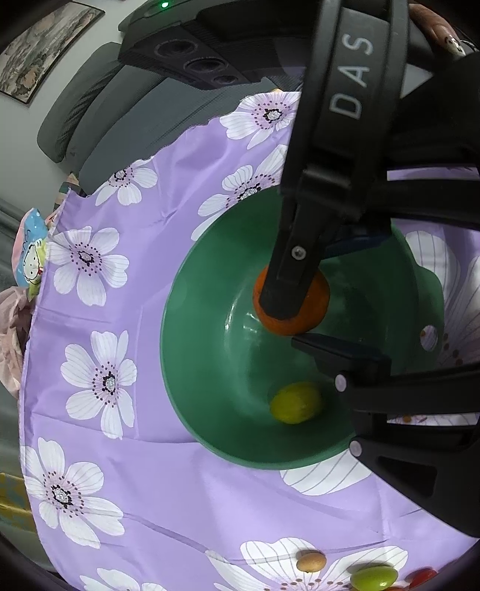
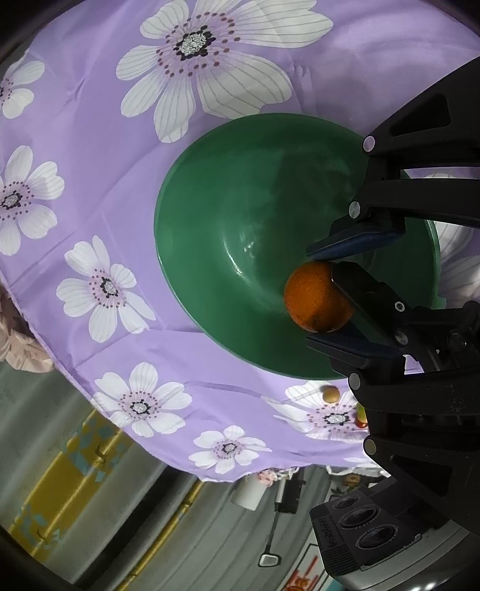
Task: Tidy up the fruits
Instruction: 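Lower the orange into the bowl and open the right gripper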
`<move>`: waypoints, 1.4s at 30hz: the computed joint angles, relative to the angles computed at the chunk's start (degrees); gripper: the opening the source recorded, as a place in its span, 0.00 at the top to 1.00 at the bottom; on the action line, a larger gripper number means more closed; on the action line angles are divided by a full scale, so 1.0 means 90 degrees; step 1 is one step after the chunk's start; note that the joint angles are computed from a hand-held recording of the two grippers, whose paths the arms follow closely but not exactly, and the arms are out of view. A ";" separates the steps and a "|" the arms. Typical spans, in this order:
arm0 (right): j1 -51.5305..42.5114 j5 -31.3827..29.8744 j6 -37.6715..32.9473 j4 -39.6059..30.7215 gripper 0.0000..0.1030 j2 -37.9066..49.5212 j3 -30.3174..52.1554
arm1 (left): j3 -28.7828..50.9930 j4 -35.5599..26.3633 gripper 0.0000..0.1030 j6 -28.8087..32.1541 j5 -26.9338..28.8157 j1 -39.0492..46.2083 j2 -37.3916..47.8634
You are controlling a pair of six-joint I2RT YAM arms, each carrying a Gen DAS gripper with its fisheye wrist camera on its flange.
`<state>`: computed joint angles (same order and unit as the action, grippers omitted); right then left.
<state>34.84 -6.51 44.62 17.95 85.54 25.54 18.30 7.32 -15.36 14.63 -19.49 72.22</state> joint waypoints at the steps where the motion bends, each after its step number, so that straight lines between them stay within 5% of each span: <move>1: 0.0006 0.0006 -0.0002 -0.0005 0.58 0.0031 0.0021 | -0.0003 0.0004 0.61 0.0003 0.0016 0.0013 0.0013; 42: 0.0048 0.0132 -0.0098 -0.0311 0.59 0.0182 0.0228 | 0.0062 0.0111 0.61 -0.0047 0.0012 0.0023 0.0330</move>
